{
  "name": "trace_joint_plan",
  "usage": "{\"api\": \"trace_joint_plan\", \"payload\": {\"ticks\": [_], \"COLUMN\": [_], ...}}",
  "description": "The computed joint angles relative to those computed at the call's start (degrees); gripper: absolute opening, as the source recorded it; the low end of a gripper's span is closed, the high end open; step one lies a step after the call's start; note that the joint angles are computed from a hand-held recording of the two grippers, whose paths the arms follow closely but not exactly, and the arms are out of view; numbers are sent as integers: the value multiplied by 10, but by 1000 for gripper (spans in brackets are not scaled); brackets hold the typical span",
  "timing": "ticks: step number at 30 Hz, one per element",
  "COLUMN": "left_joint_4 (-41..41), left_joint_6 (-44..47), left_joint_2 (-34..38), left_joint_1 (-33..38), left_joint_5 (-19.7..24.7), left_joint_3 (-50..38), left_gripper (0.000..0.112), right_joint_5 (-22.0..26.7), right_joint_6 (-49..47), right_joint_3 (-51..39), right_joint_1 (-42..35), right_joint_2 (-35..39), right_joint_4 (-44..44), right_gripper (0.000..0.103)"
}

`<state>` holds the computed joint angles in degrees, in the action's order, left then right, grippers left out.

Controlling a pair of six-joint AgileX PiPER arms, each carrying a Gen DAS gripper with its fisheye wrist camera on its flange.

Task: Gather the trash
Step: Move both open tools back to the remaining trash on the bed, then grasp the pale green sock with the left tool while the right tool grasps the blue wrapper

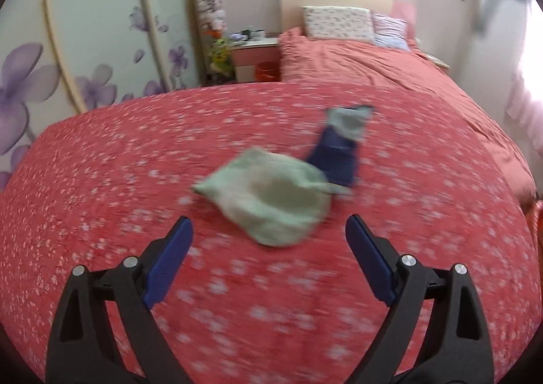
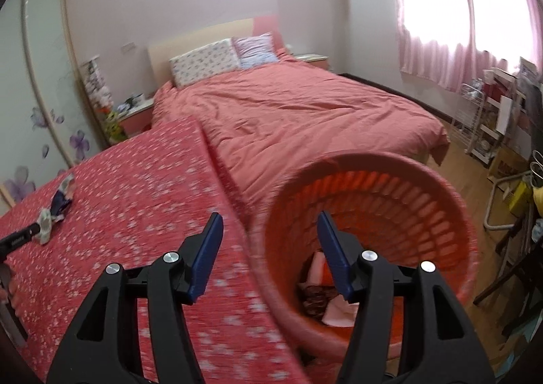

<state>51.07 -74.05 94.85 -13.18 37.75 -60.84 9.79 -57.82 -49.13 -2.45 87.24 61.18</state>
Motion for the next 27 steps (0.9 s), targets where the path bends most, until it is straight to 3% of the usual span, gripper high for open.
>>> {"api": "trace_joint_plan", "payload": {"ticks": [5, 11, 14, 16, 19, 22, 27], "left_joint_4": [-27, -88, -174, -174, -186, -215, -190], "left_joint_6": [39, 117, 204, 202, 224, 252, 242], "left_joint_2": [11, 50, 64, 62, 59, 49, 14], "left_joint_1": [59, 103, 126, 128, 131, 137, 158], "left_joint_5": [-41, -79, -101, -109, -124, -138, -146], "left_joint_3": [1, -32, -44, -41, -36, -25, 17], "left_gripper": [90, 89, 72, 61, 19, 9, 8], "right_joint_5": [-18, -16, -9, -8, -3, 7, 15], "right_joint_6": [191, 397, 464, 519, 570, 574, 609], "right_joint_3": [-12, -33, -42, -43, -48, -57, -73], "right_joint_1": [77, 148, 171, 185, 201, 210, 233], "right_joint_2": [15, 37, 46, 47, 52, 54, 62], "right_joint_4": [-189, -405, -478, -531, -575, -574, -604], "right_gripper": [67, 68, 68, 68, 68, 68, 68]}}
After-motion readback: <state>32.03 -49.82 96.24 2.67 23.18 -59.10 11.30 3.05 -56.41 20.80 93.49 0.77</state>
